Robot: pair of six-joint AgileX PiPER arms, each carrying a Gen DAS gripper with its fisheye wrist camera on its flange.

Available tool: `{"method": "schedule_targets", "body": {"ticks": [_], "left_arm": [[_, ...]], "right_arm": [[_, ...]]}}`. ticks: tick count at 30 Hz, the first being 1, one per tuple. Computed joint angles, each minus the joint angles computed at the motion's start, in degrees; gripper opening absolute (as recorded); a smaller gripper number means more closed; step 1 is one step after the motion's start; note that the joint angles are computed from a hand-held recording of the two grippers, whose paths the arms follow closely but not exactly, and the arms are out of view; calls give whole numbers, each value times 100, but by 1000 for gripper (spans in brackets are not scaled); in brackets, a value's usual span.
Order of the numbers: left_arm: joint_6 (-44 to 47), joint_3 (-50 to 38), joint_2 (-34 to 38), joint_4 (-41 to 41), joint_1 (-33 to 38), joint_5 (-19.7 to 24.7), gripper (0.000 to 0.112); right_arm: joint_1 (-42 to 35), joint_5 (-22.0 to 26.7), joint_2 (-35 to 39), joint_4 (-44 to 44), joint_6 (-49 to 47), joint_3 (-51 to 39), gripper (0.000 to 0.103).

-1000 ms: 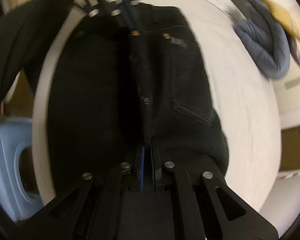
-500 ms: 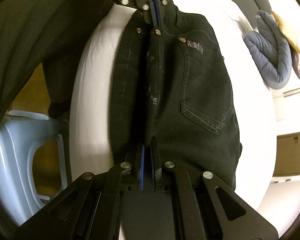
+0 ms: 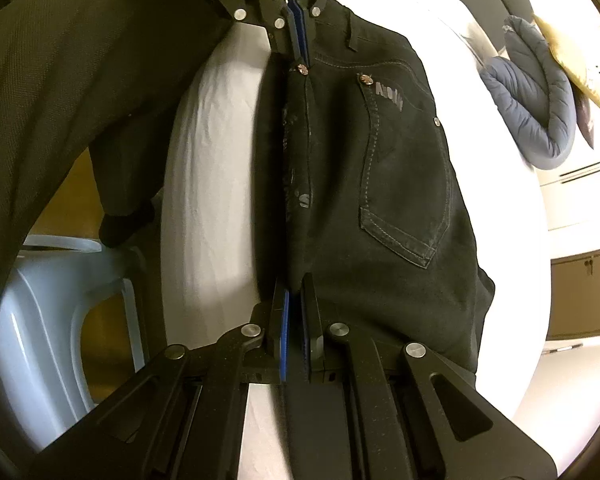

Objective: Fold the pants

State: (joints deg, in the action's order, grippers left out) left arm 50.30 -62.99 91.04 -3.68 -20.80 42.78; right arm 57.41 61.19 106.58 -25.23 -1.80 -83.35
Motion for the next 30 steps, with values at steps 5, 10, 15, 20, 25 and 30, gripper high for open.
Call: {"method": "schedule_targets", "body": {"ticks": [5,10,15,20,25,30], "left_arm": [[-84,-168,172,-57,179,87,10],[-624,-348,-51,359,179,138,53],[-827,-868,-250,290,308,535,64],[-1772,-1607,76,17,57,537,64],[-3163,-2066,781,-49,-582,144,64],[-4338,-2566,1528,-304,-920,19,64]], "right_arm": [[-1,-213,93,-37,300,199,5],[62,-473,113,-286,1222,439,6],[100,-737,42,-508,2240,688,6],[213,-1067,-29,-1078,3537,1039,8],[-163,-1913,-752,-603,4594,1682,26],[-1061,-3532,-2286,549,5150,3160,64]]}}
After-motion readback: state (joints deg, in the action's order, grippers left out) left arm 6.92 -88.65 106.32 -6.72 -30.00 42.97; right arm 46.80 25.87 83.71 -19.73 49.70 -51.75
